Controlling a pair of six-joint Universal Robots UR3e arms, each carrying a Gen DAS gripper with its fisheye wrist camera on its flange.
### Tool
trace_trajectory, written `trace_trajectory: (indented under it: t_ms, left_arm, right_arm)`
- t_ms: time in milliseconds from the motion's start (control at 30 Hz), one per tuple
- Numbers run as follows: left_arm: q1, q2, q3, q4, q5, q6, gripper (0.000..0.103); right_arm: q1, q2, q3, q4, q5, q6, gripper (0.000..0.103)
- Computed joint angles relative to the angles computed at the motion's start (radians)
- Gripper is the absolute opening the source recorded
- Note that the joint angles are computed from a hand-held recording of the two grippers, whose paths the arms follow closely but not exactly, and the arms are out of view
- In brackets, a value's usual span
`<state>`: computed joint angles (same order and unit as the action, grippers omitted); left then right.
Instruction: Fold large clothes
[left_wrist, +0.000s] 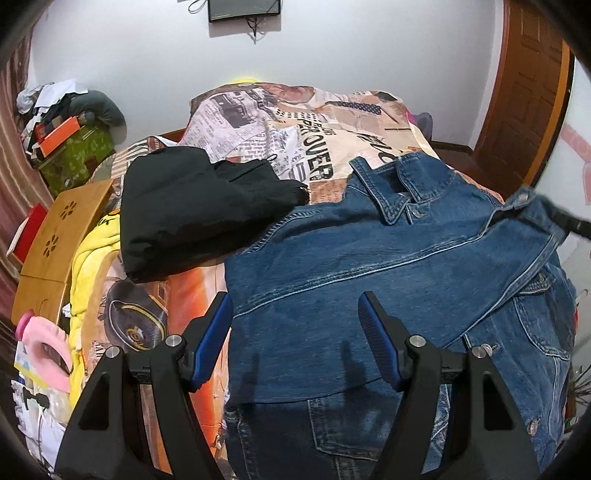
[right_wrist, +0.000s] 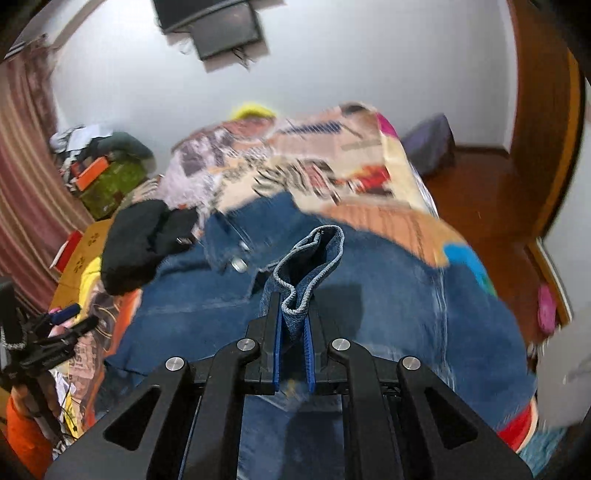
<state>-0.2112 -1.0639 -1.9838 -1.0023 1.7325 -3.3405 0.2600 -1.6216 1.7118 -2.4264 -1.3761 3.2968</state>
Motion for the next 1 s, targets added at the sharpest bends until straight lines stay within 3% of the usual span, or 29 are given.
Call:
trace_trajectory:
  t_ms: [267, 400, 767, 900, 1000]
  left_arm:
    - [-0.03, -0.032, 0.007, -0.003, 0.0, -0.014, 0.069]
    - [-0.064, -0.067, 0.03, -0.004, 0.008, -0.026, 0.069]
    - [-0.19, -0.217, 0.173, 0.023, 0.053, -0.065, 0.069]
    - [-0.251, -0.292, 0.256, 0.031, 0.082, -0.075, 0.069]
    - [-0.29, -0.349, 0.316, 0.033, 0.093, -0.083, 0.069]
  right_arm:
    - [-0.074, -0.052, 0.155, -0.005, 0.036, -0.001, 0.009]
    - [-0.078, -0.077, 0.178, -0.009, 0.02, -0.012, 0.015]
    - [-0.2, -0.255, 0.179, 0.167, 0.02, -0.096, 0.025]
    - [-0.326, -0.398, 0.237, 0.2, 0.029, -0.109, 0.064]
    - [-0.425, -0.494, 0.281, 0.218, 0.049, -0.112, 0.07]
